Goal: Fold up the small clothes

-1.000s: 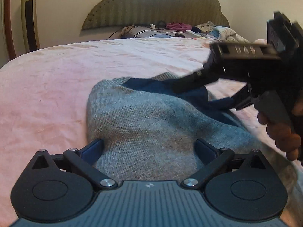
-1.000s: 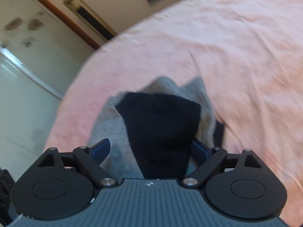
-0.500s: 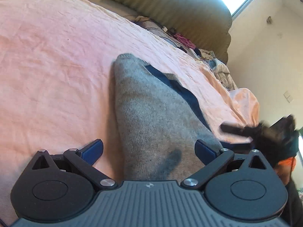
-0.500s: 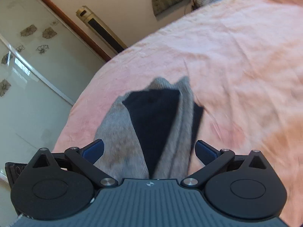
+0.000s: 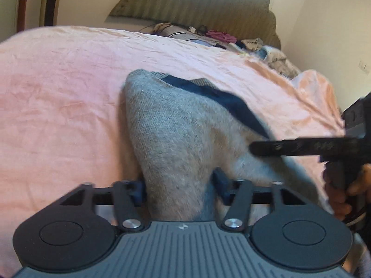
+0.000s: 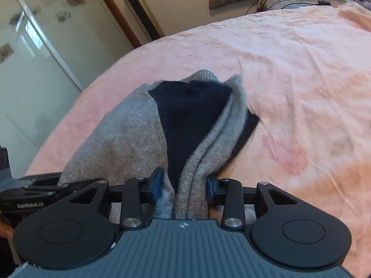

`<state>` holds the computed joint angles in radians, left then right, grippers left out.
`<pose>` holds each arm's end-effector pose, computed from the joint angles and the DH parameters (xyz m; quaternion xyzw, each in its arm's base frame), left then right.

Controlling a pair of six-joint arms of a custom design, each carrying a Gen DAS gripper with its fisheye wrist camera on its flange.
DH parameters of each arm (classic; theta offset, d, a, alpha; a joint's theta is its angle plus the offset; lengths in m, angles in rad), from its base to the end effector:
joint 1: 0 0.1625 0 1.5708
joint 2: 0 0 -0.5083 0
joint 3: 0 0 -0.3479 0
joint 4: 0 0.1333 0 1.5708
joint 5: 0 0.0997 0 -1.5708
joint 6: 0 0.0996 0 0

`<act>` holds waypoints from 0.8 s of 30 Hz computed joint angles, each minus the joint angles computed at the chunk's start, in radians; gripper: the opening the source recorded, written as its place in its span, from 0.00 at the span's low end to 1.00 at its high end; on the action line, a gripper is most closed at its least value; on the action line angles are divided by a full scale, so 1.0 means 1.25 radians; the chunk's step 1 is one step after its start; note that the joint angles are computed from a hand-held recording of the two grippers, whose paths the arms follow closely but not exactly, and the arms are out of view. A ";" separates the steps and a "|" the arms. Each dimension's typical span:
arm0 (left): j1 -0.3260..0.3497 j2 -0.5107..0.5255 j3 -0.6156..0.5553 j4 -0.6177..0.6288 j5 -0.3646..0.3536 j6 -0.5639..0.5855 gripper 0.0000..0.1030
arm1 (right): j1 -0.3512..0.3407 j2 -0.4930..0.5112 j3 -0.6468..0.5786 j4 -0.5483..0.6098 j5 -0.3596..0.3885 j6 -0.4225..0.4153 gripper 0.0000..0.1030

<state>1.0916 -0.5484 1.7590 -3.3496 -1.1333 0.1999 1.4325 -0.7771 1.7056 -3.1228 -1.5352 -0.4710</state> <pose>-0.1619 -0.6923 0.0795 0.2547 0.9038 -0.2999 0.1682 0.0377 -0.7219 0.2178 0.1630 -0.9376 0.2976 0.0758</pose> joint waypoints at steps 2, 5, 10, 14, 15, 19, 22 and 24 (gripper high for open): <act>-0.011 -0.013 0.048 -0.051 0.020 0.007 0.83 | 0.000 -0.026 0.056 -0.065 0.009 0.030 0.70; -0.015 -0.024 0.087 -0.053 0.033 -0.017 0.83 | -0.003 -0.054 0.146 -0.179 0.060 0.019 0.71; -0.039 0.009 0.096 -0.122 0.099 -0.005 0.90 | 0.030 -0.017 0.161 -0.203 -0.050 -0.053 0.90; -0.057 0.019 0.101 -0.132 0.159 -0.011 0.91 | 0.060 0.032 0.183 -0.328 -0.175 -0.187 0.94; -0.059 0.016 0.108 -0.133 0.167 -0.025 0.91 | 0.064 0.023 0.187 -0.314 -0.180 -0.164 0.94; -0.067 0.017 0.129 -0.162 0.197 -0.049 0.92 | 0.075 0.024 0.237 -0.438 -0.223 -0.149 1.00; -0.079 0.019 0.143 -0.173 0.229 -0.078 0.92 | 0.090 0.058 0.248 -0.537 -0.316 -0.158 1.00; -0.087 0.019 0.158 -0.185 0.245 -0.097 0.92 | 0.083 0.066 0.267 -0.575 -0.310 -0.123 1.00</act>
<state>0.9826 -0.5245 1.9561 -3.5814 -0.8269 0.0781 1.5363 -0.6947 2.0389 -3.8412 -1.9229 -0.6244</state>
